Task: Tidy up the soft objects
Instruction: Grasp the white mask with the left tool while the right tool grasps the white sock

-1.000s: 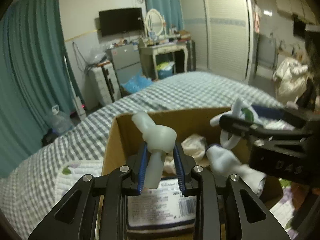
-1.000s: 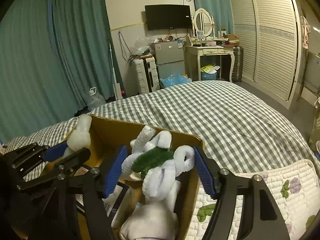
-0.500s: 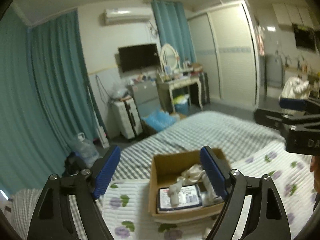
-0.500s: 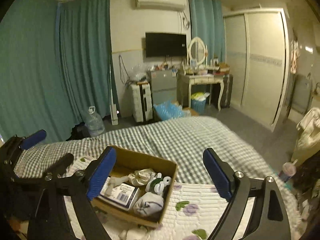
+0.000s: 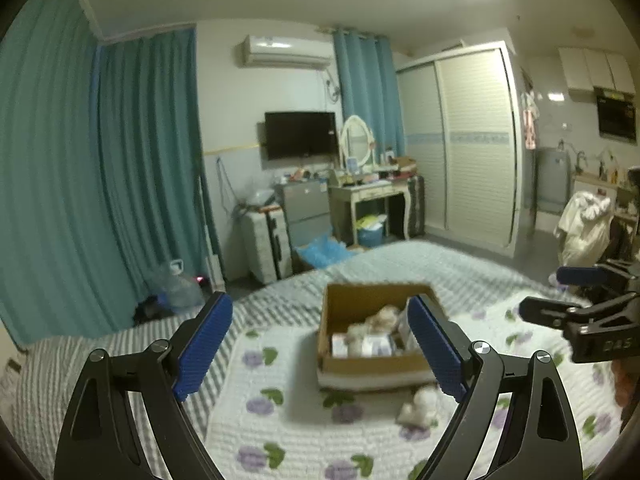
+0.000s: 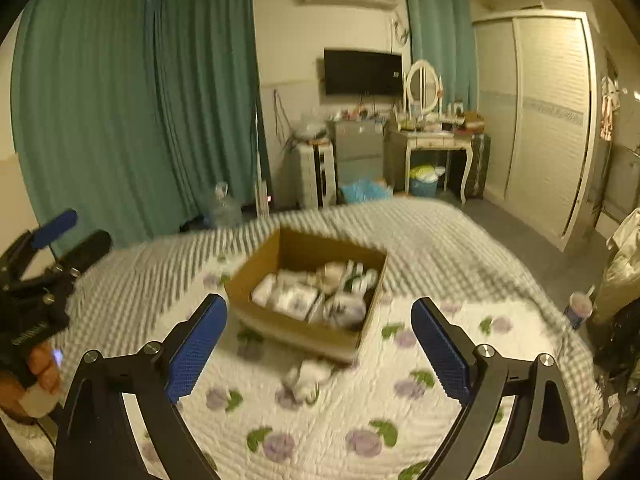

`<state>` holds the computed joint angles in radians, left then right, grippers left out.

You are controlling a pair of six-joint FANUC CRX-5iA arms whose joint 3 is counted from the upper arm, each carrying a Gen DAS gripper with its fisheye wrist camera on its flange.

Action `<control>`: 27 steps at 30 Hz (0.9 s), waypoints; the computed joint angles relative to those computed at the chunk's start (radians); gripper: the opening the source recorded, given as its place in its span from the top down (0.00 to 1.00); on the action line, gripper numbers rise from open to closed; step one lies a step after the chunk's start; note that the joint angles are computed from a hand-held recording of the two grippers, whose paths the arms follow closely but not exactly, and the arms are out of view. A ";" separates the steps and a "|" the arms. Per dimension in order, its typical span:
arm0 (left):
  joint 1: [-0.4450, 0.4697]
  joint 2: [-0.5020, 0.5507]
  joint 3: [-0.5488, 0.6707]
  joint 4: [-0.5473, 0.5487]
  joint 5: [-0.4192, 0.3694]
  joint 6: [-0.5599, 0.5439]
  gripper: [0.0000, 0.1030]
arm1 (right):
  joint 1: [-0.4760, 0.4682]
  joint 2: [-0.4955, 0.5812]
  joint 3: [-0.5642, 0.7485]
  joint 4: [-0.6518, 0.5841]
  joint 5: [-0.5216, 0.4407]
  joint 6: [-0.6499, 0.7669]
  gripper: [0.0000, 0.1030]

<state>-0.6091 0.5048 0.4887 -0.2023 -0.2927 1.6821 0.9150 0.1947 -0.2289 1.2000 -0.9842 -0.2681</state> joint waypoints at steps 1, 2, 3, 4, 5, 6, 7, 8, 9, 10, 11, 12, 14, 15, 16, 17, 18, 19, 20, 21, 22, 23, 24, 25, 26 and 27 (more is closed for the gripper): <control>-0.009 0.008 0.005 -0.058 -0.018 0.055 0.12 | -0.006 0.016 -0.007 -0.004 0.010 -0.003 0.09; -0.010 0.024 0.010 -0.067 -0.029 0.065 0.12 | -0.013 0.046 0.003 -0.027 0.015 0.016 0.09; -0.006 0.039 0.003 -0.026 -0.028 0.033 0.12 | -0.020 0.061 0.006 -0.049 0.025 0.033 0.09; 0.002 0.063 0.000 0.050 -0.031 -0.028 0.12 | -0.032 0.083 0.014 -0.079 0.044 0.055 0.09; 0.008 0.105 0.021 0.132 -0.052 -0.094 0.12 | -0.053 0.112 0.025 -0.102 0.073 0.064 0.09; 0.008 0.138 0.055 0.162 -0.085 -0.116 0.12 | -0.065 0.129 0.028 -0.118 0.088 0.070 0.09; 0.005 0.178 0.104 0.156 -0.128 -0.105 0.12 | -0.076 0.149 0.039 -0.139 0.097 0.088 0.10; 0.002 0.218 0.154 0.139 -0.166 -0.083 0.12 | -0.089 0.170 0.051 -0.162 0.111 0.113 0.11; 0.000 0.254 0.195 0.132 -0.191 -0.071 0.12 | -0.103 0.192 0.065 -0.186 0.132 0.140 0.16; 0.002 0.276 0.211 0.150 -0.199 -0.086 0.12 | -0.112 0.205 0.069 -0.203 0.151 0.155 0.18; 0.004 0.315 0.253 0.169 -0.225 -0.102 0.12 | -0.123 0.219 0.073 -0.222 0.177 0.174 0.18; 0.003 0.325 0.258 0.166 -0.235 -0.098 0.12 | -0.135 0.240 0.088 -0.241 0.202 0.197 0.21; 0.003 0.361 0.293 0.159 -0.266 -0.085 0.12 | -0.161 0.275 0.105 -0.259 0.256 0.221 0.25; 0.003 0.376 0.310 0.148 -0.281 -0.071 0.12 | -0.169 0.295 0.122 -0.278 0.277 0.236 0.26; 0.002 0.383 0.314 0.141 -0.288 -0.061 0.12 | -0.179 0.315 0.141 -0.312 0.300 0.267 0.30; 0.004 0.393 0.324 0.142 -0.298 -0.061 0.12 | -0.187 0.333 0.160 -0.346 0.317 0.302 0.33; 0.004 0.402 0.332 0.139 -0.307 -0.055 0.12 | -0.192 0.346 0.171 -0.362 0.325 0.321 0.38; 0.004 0.410 0.343 0.136 -0.317 -0.052 0.12 | -0.197 0.356 0.178 -0.374 0.333 0.335 0.43; 0.002 0.417 0.352 0.132 -0.324 -0.048 0.12 | -0.203 0.363 0.183 -0.385 0.343 0.346 0.47; 0.001 0.416 0.348 0.131 -0.322 -0.050 0.12 | -0.209 0.367 0.182 -0.395 0.360 0.353 0.56; -0.001 0.416 0.347 0.129 -0.323 -0.050 0.12 | -0.213 0.366 0.183 -0.410 0.373 0.368 0.63; -0.005 0.410 0.334 0.134 -0.318 -0.055 0.12 | -0.216 0.354 0.165 -0.402 0.395 0.362 0.63; -0.005 0.407 0.321 0.147 -0.311 -0.070 0.12 | -0.218 0.344 0.147 -0.374 0.407 0.341 0.65; -0.007 0.399 0.300 0.169 -0.303 -0.093 0.12 | -0.220 0.333 0.127 -0.340 0.418 0.316 0.66; -0.011 0.393 0.283 0.185 -0.299 -0.111 0.12 | -0.222 0.315 0.098 -0.294 0.433 0.280 0.66; -0.011 0.394 0.280 0.202 -0.301 -0.129 0.12 | -0.222 0.297 0.074 -0.258 0.442 0.254 0.66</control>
<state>-0.6205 0.8987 0.7683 -0.0004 -0.5941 1.5527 0.6927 0.4920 -0.1553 0.9421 -0.5426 -0.0136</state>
